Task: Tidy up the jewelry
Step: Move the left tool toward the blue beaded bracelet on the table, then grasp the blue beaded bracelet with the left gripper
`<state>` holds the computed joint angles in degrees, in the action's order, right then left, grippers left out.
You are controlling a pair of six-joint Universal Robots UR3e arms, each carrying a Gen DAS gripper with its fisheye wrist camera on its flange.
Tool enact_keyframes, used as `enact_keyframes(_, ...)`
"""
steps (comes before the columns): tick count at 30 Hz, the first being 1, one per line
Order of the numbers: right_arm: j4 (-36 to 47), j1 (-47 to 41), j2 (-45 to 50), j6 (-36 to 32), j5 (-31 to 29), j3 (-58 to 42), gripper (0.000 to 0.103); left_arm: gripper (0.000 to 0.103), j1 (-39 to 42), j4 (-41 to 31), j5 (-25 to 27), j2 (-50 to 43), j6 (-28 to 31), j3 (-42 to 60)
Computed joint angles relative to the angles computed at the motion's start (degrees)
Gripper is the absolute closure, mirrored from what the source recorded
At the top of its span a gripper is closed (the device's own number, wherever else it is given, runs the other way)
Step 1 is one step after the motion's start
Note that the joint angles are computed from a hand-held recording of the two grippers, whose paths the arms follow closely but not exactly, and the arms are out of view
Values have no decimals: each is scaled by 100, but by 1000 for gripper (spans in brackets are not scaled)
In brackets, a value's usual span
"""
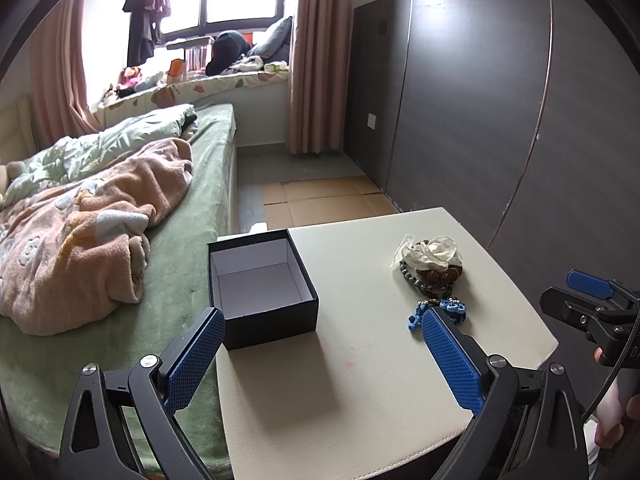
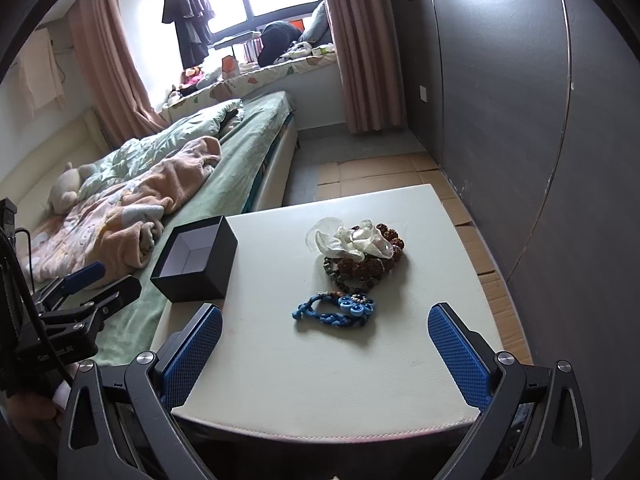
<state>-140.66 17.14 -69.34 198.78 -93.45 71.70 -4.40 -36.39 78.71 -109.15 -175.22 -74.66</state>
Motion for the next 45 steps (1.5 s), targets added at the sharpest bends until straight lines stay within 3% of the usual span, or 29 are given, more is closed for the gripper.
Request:
enact_keyframes(21, -70, 39, 84, -165, -275, -136, 0, 4, -9, -151, -88, -91, 101, 188)
enact_keyframes(32, 33, 76, 266, -220, -622, -377, 0, 4, -133, -340, -234, -599, 65, 818)
enact_keyframes(35, 58, -61, 284, -227, -488, -393, 0, 4, -216, -367, -258, -872, 71, 1125)
enact_keyframes(41, 115, -305, 315, -43, -306, -421, 0, 18, -370, -805, -252, -1619, 58, 2106)
enact_keyframes(45, 311, -656, 339, 147, 204, -471, 0, 25, -437, -1239, -397, -2051, 24, 2771)
